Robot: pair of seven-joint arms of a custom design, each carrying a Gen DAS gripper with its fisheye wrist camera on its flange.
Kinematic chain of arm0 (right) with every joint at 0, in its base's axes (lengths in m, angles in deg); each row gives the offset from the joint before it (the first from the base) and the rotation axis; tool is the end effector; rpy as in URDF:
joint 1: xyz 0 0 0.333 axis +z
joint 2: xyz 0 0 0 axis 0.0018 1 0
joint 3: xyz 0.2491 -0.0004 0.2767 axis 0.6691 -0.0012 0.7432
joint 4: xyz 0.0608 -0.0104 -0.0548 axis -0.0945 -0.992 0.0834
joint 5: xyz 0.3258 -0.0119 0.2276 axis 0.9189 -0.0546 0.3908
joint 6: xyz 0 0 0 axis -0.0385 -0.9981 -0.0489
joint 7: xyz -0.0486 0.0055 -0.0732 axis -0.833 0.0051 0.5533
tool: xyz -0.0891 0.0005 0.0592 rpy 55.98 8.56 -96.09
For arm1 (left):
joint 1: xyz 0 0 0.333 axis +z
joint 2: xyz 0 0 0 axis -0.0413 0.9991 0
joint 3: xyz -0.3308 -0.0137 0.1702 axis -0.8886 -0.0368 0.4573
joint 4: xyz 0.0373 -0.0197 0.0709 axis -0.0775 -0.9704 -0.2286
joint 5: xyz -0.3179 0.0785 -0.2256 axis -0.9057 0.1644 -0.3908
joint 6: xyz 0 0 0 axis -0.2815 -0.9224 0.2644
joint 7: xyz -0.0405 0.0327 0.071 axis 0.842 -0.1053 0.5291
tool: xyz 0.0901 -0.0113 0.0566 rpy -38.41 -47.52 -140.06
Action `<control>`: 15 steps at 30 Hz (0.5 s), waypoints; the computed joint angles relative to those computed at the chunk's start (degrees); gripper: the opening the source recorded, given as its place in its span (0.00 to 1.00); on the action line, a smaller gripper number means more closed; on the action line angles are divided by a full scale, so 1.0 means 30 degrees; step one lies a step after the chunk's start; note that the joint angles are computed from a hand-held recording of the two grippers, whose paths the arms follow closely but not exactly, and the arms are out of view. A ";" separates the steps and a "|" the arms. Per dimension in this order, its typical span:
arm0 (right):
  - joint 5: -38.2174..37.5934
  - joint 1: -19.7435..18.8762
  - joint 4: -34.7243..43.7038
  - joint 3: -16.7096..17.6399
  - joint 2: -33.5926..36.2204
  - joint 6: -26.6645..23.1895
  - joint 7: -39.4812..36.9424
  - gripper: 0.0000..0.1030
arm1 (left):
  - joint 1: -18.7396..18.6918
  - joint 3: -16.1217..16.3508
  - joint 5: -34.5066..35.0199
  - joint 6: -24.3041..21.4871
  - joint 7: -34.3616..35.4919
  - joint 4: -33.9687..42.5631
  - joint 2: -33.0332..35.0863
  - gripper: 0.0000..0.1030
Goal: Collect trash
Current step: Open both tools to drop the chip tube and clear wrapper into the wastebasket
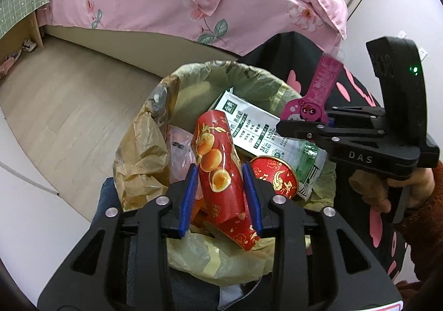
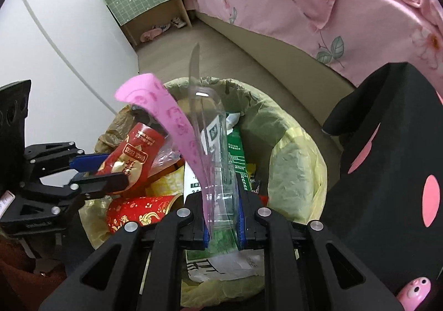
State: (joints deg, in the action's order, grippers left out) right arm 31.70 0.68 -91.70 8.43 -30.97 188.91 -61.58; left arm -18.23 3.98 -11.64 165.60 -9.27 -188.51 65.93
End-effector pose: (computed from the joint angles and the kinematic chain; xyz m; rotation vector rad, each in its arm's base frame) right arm 0.6080 0.0319 0.4128 -2.3968 1.0182 0.0501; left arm 0.4762 -0.2685 0.4162 -2.1066 1.8943 -0.8623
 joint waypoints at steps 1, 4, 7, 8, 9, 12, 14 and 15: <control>0.0098 -0.0032 -0.0117 0.0010 -0.0139 0.0138 -0.0244 0.15 | -0.0005 0.0081 0.0201 0.0106 -0.0167 -0.0076 -0.0172 0.33; 0.0278 -0.0103 -0.0404 -0.0061 -0.0619 0.0002 -0.0746 0.16 | 0.0196 0.0043 0.0246 0.0603 -0.0351 -0.0269 -0.0480 0.49; 0.0532 -0.0068 -0.0903 -0.0175 -0.1272 0.0175 -0.1476 0.31 | 0.0458 -0.0004 0.0361 0.1133 -0.0813 -0.0425 -0.0836 0.58; 0.0640 -0.0039 -0.1007 -0.0228 -0.1446 0.0151 -0.1647 0.34 | 0.0618 0.0068 0.1572 0.1202 -0.1990 -0.0440 -0.1054 0.63; 0.0794 -0.0042 -0.1090 -0.0298 -0.1638 0.0032 -0.1895 0.34 | 0.0858 0.0012 0.2667 0.1191 -0.3038 -0.0402 -0.1176 0.68; 0.0830 0.0032 -0.1270 -0.0523 -0.2089 -0.0226 -0.2342 0.38 | 0.1821 -0.0425 0.5911 0.1118 -0.6329 -0.0335 -0.1684 0.74; 0.0930 0.0105 -0.1561 -0.0645 -0.2430 0.0125 -0.2724 0.42 | 0.2609 -0.0921 0.7600 0.1010 -0.8179 -0.0333 -0.2102 0.74; 0.1015 0.0129 -0.1593 -0.0720 -0.2495 0.0241 -0.2835 0.42 | 0.3102 -0.1259 0.8695 0.0925 -0.9372 -0.0314 -0.2371 0.74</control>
State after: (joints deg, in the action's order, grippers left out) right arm 34.74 1.06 -96.48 6.27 -38.45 189.64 -70.08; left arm -8.92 0.21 14.45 168.38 -37.38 -189.45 58.82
